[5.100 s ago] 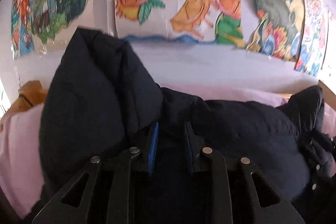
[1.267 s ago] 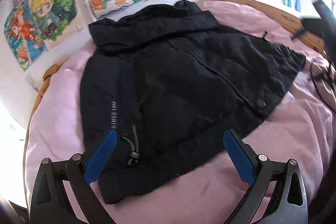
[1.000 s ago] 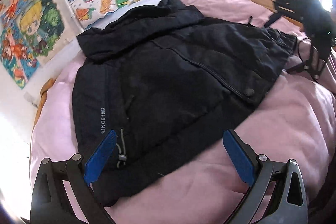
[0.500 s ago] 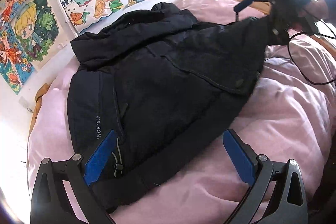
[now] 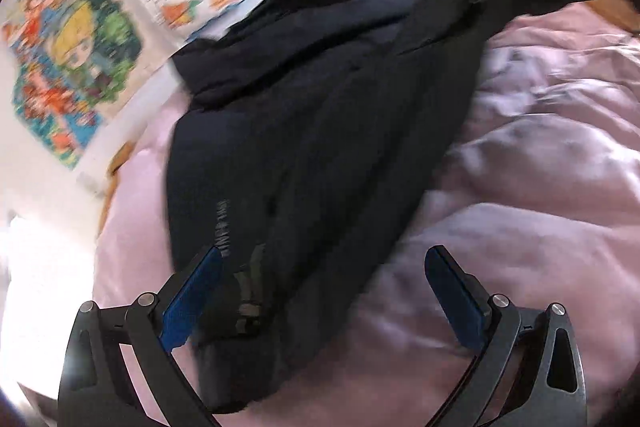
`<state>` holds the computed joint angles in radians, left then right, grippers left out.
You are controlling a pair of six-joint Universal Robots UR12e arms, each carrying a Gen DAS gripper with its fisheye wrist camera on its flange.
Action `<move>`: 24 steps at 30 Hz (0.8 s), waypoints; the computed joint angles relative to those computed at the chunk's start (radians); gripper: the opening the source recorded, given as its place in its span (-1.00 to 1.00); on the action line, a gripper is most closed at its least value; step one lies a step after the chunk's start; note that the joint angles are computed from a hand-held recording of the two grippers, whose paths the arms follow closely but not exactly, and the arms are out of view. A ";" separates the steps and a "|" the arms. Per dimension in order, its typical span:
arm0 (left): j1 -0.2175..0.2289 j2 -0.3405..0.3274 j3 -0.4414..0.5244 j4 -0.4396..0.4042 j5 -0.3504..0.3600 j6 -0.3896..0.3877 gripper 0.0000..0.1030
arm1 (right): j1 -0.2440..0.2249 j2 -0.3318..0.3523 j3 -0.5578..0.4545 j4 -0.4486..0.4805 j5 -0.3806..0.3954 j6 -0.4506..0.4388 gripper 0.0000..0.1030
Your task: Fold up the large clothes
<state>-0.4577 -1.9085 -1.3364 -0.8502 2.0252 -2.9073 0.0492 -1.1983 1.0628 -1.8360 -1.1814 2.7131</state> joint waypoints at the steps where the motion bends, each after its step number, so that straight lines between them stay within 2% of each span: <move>1: 0.002 -0.002 0.002 -0.001 0.021 -0.013 0.92 | 0.000 -0.001 0.002 -0.003 0.001 0.001 0.98; 4: 0.004 -0.001 -0.009 0.021 0.118 -0.036 0.73 | -0.002 -0.014 0.025 -0.028 -0.006 -0.021 0.98; 8: 0.009 0.011 -0.031 0.063 0.164 -0.031 0.52 | -0.004 -0.055 0.091 -0.077 -0.025 -0.113 0.98; 9: 0.009 0.012 -0.037 0.091 0.171 -0.012 0.47 | -0.003 -0.066 0.110 -0.094 -0.035 -0.142 0.97; 11: -0.003 0.007 -0.047 0.171 0.209 0.047 0.20 | 0.006 -0.101 0.171 -0.174 -0.081 -0.212 0.94; 12: -0.007 0.003 -0.047 0.214 0.225 0.082 0.12 | 0.007 -0.113 0.194 -0.204 -0.089 -0.241 0.86; 14: -0.015 -0.003 -0.042 0.274 0.240 0.121 -0.18 | 0.016 -0.144 0.251 -0.279 -0.115 -0.331 0.68; 16: -0.011 -0.007 -0.032 0.308 0.232 0.144 -0.35 | 0.020 -0.169 0.302 -0.355 -0.125 -0.419 0.50; 17: -0.011 -0.010 -0.024 0.326 0.226 0.154 -0.44 | 0.022 -0.181 0.328 -0.390 -0.128 -0.464 0.48; 22: -0.007 -0.025 0.023 0.344 0.192 0.166 -0.64 | 0.022 -0.243 0.459 -0.508 -0.113 -0.760 0.45; 24: -0.005 -0.031 0.043 0.336 0.177 0.156 -0.65 | 0.025 -0.268 0.527 -0.610 -0.124 -0.901 0.44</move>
